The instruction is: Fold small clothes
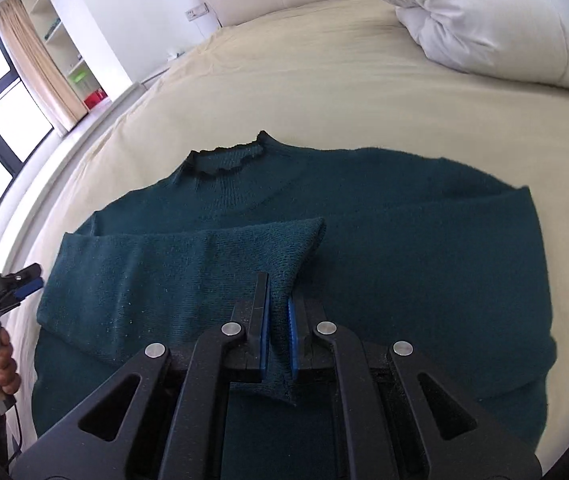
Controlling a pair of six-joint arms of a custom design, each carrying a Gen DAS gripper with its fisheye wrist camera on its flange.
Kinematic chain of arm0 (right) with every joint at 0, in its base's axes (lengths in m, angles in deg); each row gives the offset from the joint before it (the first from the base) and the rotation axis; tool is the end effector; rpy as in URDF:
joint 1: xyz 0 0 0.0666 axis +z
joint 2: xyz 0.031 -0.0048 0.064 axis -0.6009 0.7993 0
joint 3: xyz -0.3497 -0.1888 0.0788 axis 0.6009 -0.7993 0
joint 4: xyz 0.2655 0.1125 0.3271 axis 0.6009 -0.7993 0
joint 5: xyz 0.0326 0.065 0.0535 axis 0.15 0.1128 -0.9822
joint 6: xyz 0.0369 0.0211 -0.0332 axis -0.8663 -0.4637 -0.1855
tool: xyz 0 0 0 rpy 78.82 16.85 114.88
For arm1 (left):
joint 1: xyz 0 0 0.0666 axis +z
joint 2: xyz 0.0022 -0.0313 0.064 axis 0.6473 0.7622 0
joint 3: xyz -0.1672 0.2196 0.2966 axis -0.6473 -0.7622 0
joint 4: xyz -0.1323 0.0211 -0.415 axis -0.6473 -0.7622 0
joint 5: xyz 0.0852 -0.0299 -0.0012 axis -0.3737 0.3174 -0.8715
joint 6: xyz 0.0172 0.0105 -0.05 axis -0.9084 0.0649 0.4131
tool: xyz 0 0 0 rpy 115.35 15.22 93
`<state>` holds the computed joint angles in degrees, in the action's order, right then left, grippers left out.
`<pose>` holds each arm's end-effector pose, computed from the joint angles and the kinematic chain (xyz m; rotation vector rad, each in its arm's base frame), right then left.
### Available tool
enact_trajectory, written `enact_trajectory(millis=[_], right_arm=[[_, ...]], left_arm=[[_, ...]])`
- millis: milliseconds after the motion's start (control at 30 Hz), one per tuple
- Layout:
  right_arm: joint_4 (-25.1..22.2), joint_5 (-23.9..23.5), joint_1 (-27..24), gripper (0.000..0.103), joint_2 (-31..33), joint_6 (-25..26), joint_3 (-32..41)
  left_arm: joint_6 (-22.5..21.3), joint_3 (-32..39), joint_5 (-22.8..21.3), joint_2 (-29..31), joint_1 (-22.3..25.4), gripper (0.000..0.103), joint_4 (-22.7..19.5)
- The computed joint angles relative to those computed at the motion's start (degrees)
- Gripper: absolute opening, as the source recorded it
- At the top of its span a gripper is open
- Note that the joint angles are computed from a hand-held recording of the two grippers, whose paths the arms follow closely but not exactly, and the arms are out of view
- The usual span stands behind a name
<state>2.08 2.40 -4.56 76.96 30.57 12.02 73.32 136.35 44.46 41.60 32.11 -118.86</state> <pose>0.4191 0.2571 0.3303 0.2607 2.4687 0.3152 0.4986 -0.0800 0.3640 -0.1052 2.5281 -0.4385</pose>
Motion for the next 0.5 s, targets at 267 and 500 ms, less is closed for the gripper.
enact_trajectory(millis=[267, 500], right_arm=[[2.75, -0.25, -0.38, 0.006, 0.51, 1.79, -1.21], [2.66, 0.40, -0.51, 0.006, 0.49, -0.52, -2.32]], left_arm=[[-1.25, 6.14, -1.43, 6.66, -1.00, 0.036, -2.39], [-3.73, 4.10, -4.58, 4.19, -2.11, 0.008, 1.65]])
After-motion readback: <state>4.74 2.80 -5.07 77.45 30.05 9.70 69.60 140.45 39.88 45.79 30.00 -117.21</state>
